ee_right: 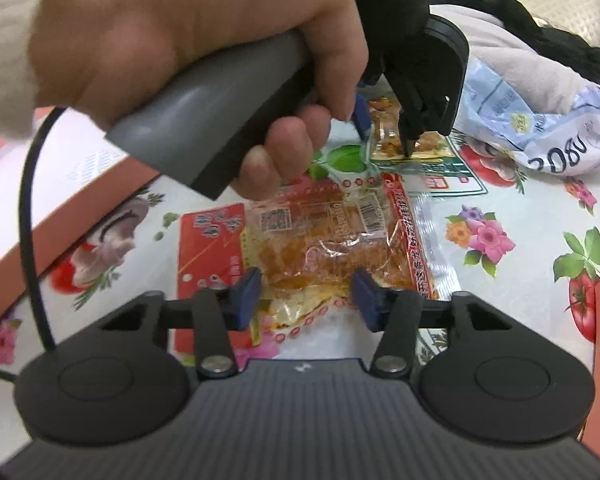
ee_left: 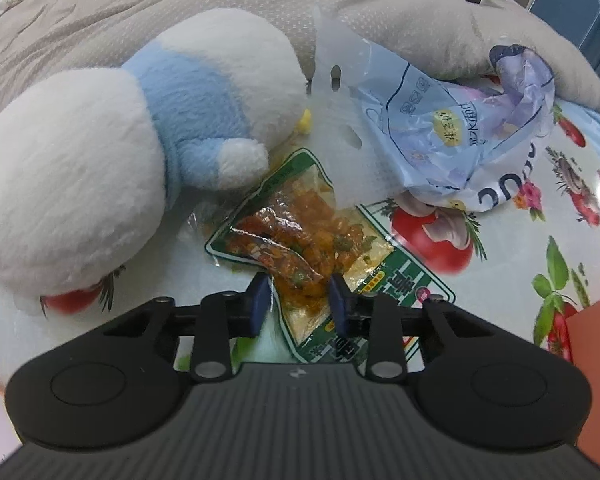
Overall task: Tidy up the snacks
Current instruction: 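Grasp the green-edged pickle pack with the left tool while the right tool grasps the red spicy strip pack, then lift and carry both packs over the box with both tools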
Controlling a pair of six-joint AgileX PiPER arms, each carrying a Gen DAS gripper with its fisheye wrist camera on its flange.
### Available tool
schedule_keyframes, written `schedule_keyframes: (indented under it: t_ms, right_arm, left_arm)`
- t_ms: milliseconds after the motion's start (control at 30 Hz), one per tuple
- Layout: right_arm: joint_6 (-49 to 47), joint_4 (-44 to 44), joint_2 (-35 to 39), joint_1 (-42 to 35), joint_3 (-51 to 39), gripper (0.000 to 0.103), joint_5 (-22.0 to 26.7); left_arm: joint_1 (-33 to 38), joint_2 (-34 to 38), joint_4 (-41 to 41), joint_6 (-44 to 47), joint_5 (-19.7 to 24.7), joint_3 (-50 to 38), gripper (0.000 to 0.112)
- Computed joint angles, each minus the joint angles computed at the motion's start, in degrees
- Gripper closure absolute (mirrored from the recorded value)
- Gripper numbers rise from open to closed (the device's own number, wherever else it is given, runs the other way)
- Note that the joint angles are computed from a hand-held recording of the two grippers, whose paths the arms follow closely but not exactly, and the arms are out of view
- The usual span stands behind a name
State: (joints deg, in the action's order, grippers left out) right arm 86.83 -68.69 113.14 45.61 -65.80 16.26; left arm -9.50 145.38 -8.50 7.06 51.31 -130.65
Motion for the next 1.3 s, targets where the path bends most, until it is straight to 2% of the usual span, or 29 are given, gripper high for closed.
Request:
schedule_keyframes:
  t_ms: [200,367,633,767,900,1033,1200,1300]
  right_arm:
    - [6.9,-4.6,-3.5,3.5,4.9,0.08,1.5]
    - [11.8,-4.0,-8.7,8.7,10.9,0.086,5.7]
    - [13.5,3.4,-18.4,16.7,19.7,0.087,11.7]
    - [14.6,8.1,-23.3,21.8,22.2,0.087,16.6]
    - [16.1,11.6,-27.8,28.3,23.5,0.087,23.3]
    - [15.9,14.4,-29.6,33.9,22.6,0.087,29.0]
    - [16.6,15.9,-31.3,37.2,22.9,0.087,31.1]
    - [17.4,16.1,-32.2,39.3,22.2,0.087,33.9]
  left_arm:
    - [2.3,-8.7,-4.5,4.8,-3.1,14.5,0.081]
    - [5.3,-18.6,-8.0,9.7,-7.3,29.8,0.084]
    - [9.9,-33.9,-15.9,18.7,-11.7,52.5,0.088]
    - [12.9,-43.2,-20.6,24.4,-14.7,65.4,0.089]
    - [17.3,-52.8,-26.7,32.1,-15.5,78.0,0.089]
    - [20.5,-63.2,-30.4,36.9,-19.5,90.8,0.089]
    - [23.8,-74.4,-33.1,41.5,-21.4,102.0,0.09]
    - [27.5,-81.3,-34.3,43.1,-19.0,106.2,0.091]
